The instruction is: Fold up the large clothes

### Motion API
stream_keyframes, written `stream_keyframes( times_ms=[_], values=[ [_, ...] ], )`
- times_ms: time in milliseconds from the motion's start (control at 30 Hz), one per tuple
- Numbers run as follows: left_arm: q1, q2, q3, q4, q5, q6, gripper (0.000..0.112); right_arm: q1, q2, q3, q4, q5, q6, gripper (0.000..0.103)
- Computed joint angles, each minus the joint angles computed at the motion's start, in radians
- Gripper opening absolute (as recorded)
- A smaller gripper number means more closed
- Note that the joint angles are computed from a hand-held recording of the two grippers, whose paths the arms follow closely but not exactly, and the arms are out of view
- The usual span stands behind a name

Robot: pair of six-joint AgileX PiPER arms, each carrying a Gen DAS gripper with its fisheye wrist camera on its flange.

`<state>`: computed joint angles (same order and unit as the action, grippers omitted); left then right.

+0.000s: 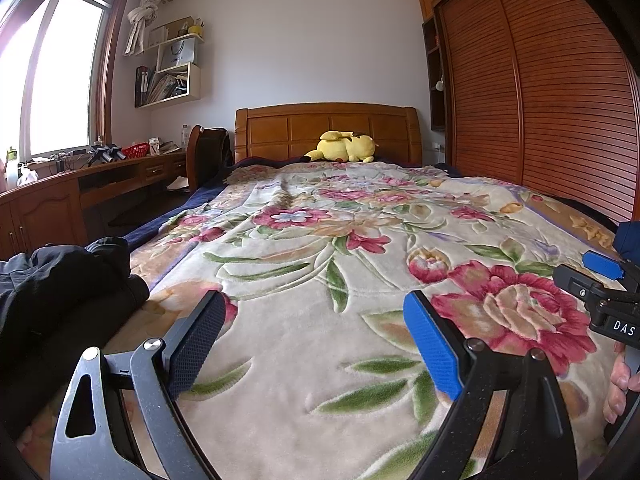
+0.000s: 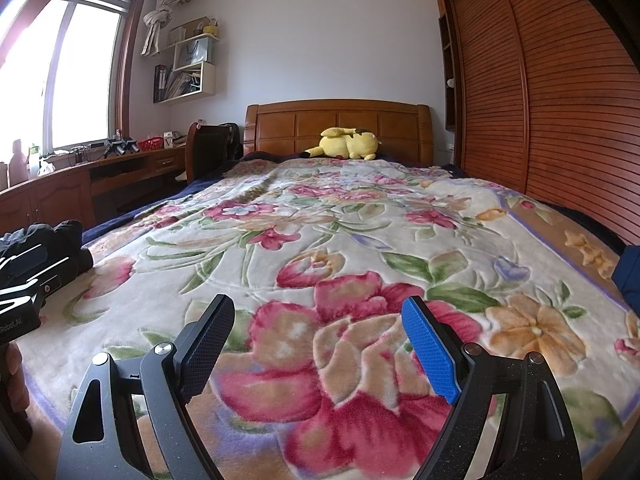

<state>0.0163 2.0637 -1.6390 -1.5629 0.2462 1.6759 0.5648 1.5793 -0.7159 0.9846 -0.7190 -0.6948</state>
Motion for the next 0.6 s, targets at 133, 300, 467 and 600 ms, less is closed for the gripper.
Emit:
stream_keyframes(
  times_ms=[133, 300, 467, 600],
  values=[
    [-0.001, 0.0, 0.0, 0.003, 0.0, -0.003, 0.091, 0.0, -0.001, 0.003, -0.005, -0.003, 0.002, 0.087],
    [0.001, 0.001, 0.0, -0.004, 0.002, 0.005, 0.091, -0.002, -0.001, 0.004, -0.008, -0.001, 0.005, 0.087],
    [0.0, 0.001, 0.001, -0.007, 0.001, 0.007, 0.091, -0.004, -0.002, 0.005, -0.012, 0.0, 0.008, 0.087],
    [0.001, 0.001, 0.001, -0.01, 0.001, 0.011, 0.091, -0.004, -0.002, 0.005, -0.013, 0.0, 0.008, 0.087]
  ],
)
